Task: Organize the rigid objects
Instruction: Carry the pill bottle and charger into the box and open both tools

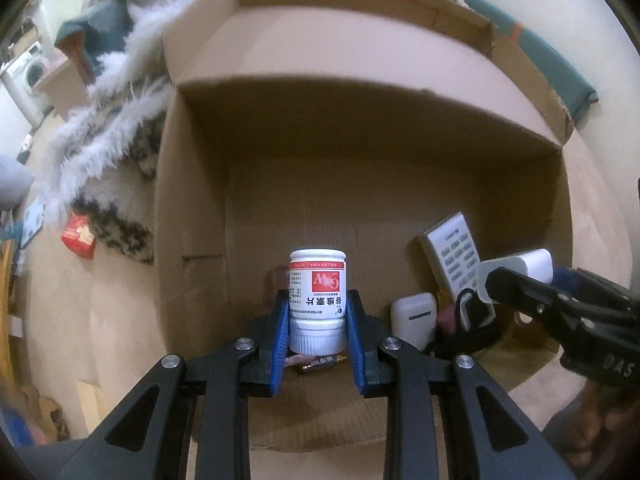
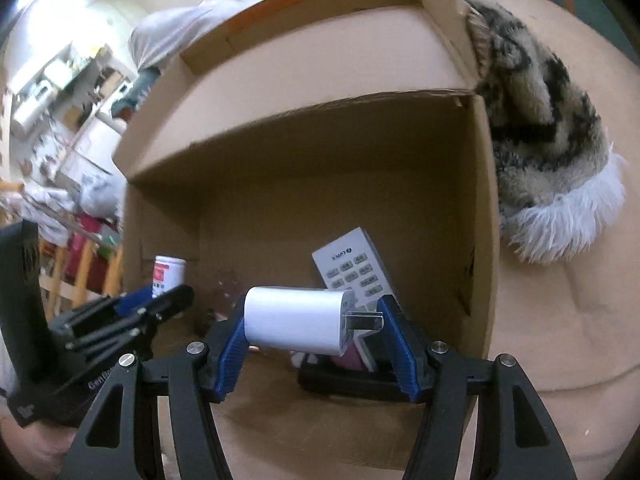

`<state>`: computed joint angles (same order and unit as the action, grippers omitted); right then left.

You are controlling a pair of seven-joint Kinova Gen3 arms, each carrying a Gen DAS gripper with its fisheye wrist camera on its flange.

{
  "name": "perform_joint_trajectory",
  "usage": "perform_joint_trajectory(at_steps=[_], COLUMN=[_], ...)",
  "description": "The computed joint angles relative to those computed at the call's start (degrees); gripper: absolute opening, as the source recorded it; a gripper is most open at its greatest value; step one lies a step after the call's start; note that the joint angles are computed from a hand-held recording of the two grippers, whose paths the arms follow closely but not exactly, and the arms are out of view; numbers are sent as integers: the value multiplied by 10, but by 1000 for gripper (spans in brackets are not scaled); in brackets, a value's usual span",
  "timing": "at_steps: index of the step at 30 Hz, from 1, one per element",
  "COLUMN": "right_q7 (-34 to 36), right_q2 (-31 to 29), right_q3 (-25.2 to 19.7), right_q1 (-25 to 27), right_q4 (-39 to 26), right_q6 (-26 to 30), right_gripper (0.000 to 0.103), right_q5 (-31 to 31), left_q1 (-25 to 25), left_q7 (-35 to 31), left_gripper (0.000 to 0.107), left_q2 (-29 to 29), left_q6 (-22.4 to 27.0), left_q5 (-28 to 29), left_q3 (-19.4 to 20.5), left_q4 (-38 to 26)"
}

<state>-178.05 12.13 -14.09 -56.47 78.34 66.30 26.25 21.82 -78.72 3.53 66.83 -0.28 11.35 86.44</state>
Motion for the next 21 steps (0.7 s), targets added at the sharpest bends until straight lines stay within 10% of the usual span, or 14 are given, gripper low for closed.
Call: perform_joint_trajectory(at_steps=[21], right_q7=[66], right_q2=[53], right_q3=[27], right_q1=[-21], right_q4=[-58], right_q6=[34], right_gripper=[66], right_q5=[-31], left_q1=[33], left_q7=[42], left_gripper=[24], left_q2=[0], left_q6=[-32], left_q5=[-62], left_q3=[12], left_q4=[30])
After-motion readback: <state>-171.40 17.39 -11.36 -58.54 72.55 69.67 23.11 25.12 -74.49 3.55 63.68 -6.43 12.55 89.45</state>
